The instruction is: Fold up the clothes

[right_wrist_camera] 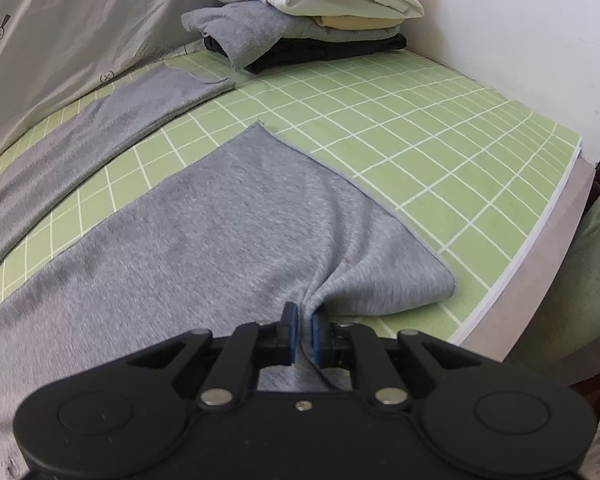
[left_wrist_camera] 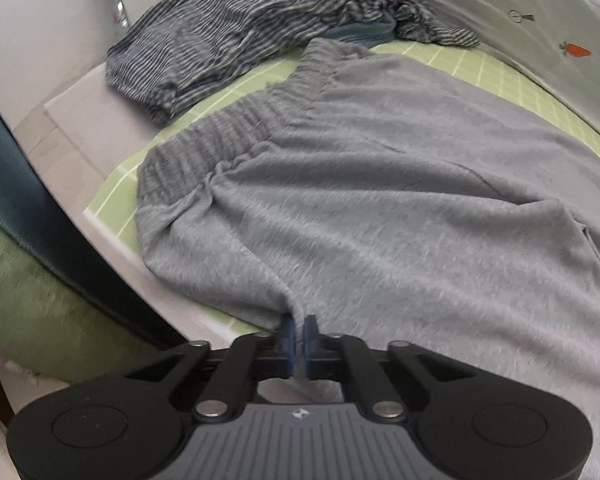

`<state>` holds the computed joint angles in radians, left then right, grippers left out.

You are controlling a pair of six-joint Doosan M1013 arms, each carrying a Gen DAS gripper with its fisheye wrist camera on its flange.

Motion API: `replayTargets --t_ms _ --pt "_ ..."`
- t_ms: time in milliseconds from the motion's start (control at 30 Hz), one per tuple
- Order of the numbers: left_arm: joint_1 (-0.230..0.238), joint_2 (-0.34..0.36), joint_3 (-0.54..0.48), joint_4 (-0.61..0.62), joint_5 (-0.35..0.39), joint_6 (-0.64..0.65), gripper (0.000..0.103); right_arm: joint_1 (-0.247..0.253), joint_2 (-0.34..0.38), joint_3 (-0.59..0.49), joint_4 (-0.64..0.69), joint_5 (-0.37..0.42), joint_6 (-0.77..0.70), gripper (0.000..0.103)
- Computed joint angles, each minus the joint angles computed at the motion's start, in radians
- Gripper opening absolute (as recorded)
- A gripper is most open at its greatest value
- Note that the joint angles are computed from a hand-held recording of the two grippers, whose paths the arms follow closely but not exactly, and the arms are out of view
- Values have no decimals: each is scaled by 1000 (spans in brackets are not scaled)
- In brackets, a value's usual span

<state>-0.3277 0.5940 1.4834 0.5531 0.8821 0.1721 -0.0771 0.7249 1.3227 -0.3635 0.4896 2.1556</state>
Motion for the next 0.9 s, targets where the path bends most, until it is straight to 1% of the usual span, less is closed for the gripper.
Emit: replayTargets --t_ms 100,267,400,500,567,700,833,900 --pt "-3 -3 -1 45 -5 -37 3 3 -4 6 3 -9 6 6" --pt "2 -10 -17 106 -17 -83 3 9 -23 22 12 -50 9 6" --pt "7 -2 -51 151 -20 -97 3 5 -28 11 20 -97 9 6" --pt "11 10 -80 178 -16 -100 3 0 -26 -5 15 -140 49 6" --pt "14 22 -102 189 -8 -98 3 -4 -22 -21 28 -162 46 6" --pt "21 36 -133 220 -6 -138 3 -3 -2 -68 39 -185 22 6" --pt "31 61 -179 234 1 -167 3 -3 28 -123 107 -209 -45 6" --pt "34 73 -203 245 7 -192 3 1 47 -158 116 -210 -59 6"
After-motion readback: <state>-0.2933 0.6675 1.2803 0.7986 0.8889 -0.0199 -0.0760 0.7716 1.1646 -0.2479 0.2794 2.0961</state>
